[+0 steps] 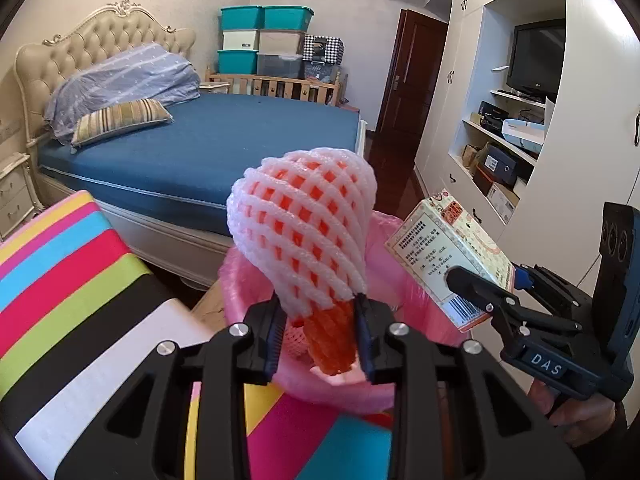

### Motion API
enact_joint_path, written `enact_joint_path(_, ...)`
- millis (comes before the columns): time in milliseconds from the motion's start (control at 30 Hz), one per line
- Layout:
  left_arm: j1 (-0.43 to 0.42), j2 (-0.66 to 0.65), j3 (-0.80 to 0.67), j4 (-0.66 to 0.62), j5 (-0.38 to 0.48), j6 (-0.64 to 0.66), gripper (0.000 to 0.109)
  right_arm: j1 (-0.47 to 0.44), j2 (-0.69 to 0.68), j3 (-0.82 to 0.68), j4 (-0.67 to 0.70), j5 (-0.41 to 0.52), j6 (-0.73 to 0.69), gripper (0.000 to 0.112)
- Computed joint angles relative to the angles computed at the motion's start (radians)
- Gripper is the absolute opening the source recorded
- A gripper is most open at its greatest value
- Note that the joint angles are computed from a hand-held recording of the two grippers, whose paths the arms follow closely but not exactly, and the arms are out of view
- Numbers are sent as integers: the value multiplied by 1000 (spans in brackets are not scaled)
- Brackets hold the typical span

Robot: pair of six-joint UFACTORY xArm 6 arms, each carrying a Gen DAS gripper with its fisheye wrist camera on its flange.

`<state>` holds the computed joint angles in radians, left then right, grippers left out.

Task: Collect trash
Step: 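Open both tools over the wastebasket to drop box and foam net, then move both open tools back over the white foam blocks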

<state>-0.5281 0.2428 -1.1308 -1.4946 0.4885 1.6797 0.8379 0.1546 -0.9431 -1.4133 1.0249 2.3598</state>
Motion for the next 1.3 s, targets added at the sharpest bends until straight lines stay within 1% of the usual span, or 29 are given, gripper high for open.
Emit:
enact_joint_path(33, -11, 24, -22, 14, -7, -19, 33, -8, 0, 2, -8, -6, 2, 58)
enact_joint_path(67, -22, 41, -38, 22, -19, -33, 44, -16, 2, 3, -17, -13, 5, 58)
enact_joint_path(100, -30, 64, -59, 28, -35, -48, 55, -23, 2, 7, -24, -17, 10, 62)
enact_joint_path(133, -36, 83, -72, 13, -61, -46, 60, -31, 4, 9, -24, -24, 14, 70)
enact_joint_path(167, -31, 88, -75, 9, -68, -46, 65, -28, 7, 7, -21, -21, 22, 70)
enact_joint_path(233, -22, 104, -82, 11, -83, -48, 67, -36, -5, 24, -33, -28, 52, 71)
enact_joint_path(300, 1, 100, -65, -36, -100, 1, 77, -25, -11, 31, -32, -15, 66, 71)
enact_joint_path(367, 16, 94, -51, -93, -124, 42, 84, -7, -8, 27, -26, -6, 73, 71)
enact_joint_path(433, 40, 80, -29, -123, -124, 61, 89, 3, -2, 14, -16, -1, 60, 71)
enact_joint_path(500, 68, 59, -3, -153, -131, 81, 97, 15, 8, -3, -10, 3, 48, 71)
enact_joint_path(567, 94, 24, 38, -203, -138, 133, 98, 29, 27, -35, -2, 0, 30, 71)
enact_joint_path(667, 136, -27, 98, -227, -148, 169, 98, 43, 62, -87, -9, -10, 6, 71)
enact_joint_path(767, 190, -87, 156, -282, -159, 245, 98, 50, 120, -170, -22, -38, -33, 71)
enact_joint_path(833, 242, -127, 189, -303, -151, 287, 98, 46, 173, -247, -30, -73, -73, 71)
enact_joint_path(933, 339, -180, 236, -290, -104, 310, 98, 52, 259, -371, -26, -112, -147, 71)
enact_joint_path(967, 363, -193, 248, -289, -100, 315, 98, 54, 288, -412, -21, -123, -167, 71)
enact_joint_path(1067, 469, -216, 271, -282, -80, 326, 98, 59, 382, -547, -1, -169, -237, 71)
enact_joint_path(1167, 573, -222, 282, -210, -51, 269, 98, 65, 503, -716, 43, -214, -326, 71)
enact_joint_path(1300, 705, -216, 281, -139, -38, 243, 98, 68, 676, -971, 145, -261, -483, 71)
